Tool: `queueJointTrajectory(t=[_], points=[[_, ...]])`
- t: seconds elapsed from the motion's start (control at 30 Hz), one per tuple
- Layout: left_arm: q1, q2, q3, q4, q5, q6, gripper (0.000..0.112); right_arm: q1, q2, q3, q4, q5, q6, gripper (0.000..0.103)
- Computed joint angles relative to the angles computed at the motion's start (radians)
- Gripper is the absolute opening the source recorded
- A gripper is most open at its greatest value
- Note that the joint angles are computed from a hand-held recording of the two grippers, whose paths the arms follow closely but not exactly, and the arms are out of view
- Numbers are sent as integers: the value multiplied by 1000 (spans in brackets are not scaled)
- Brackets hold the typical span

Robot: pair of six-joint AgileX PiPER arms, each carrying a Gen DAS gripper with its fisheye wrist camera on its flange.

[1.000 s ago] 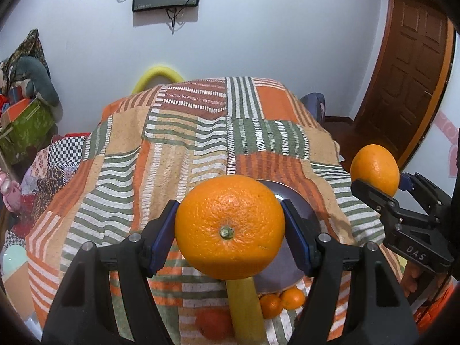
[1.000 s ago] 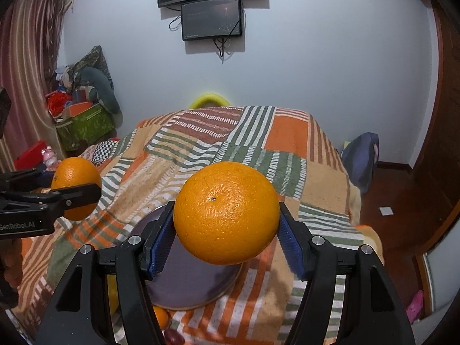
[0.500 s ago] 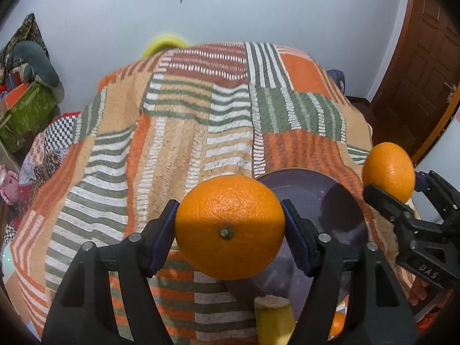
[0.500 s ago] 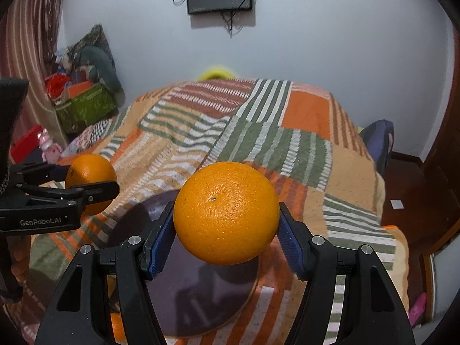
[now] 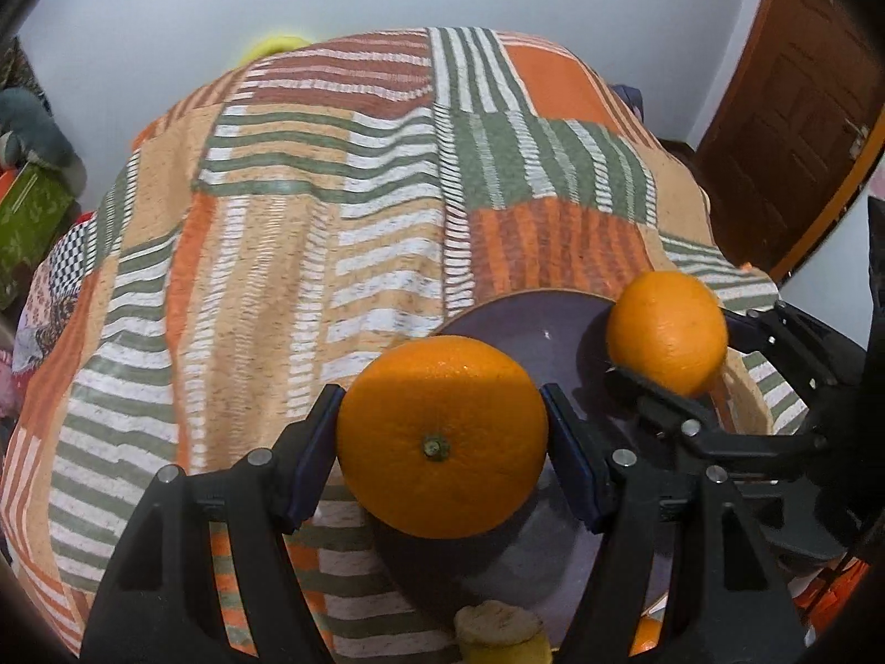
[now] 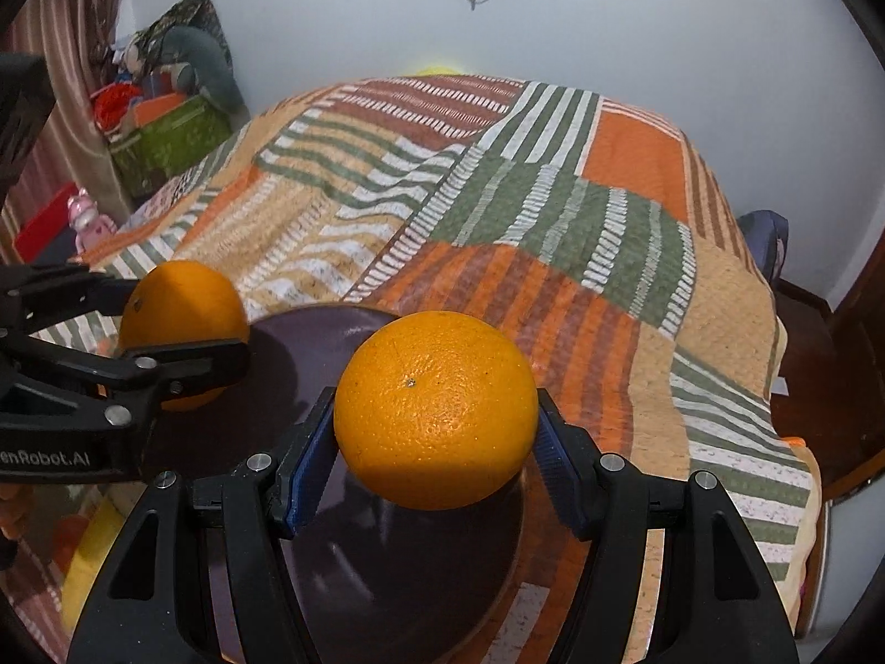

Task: Organize fruits
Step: 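Carry the orange in the left tool over the plate while the right tool carries its orange alongside, then lower both oranges onto the purple plate and open both tools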

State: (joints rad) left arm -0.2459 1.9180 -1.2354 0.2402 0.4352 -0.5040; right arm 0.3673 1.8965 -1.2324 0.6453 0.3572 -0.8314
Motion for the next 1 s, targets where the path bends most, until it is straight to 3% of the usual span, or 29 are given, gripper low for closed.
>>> queueJointTrajectory(t=[0.17,0.33,0.53,0.63,0.73,1.0], points=[[-6,62,-58,-1,39,11,70,-5,24,-1,-38,-4,36,63],[5,99,-89,-109,63,114,70,15,24,8,-123,-36,85,63],[-5,99,-87,-87,63,96,70,23,20,14,-172,-48,124,65],[-19,59,-37,2,24,23,74,18,8,23,-123,-37,80,71],[-51,-3,21,187,-9,-152,87,19,-18,50,-70,-56,43,80],[-86,-172,153,301,-15,-275,89,34,-145,165,-49,-116,17,81]])
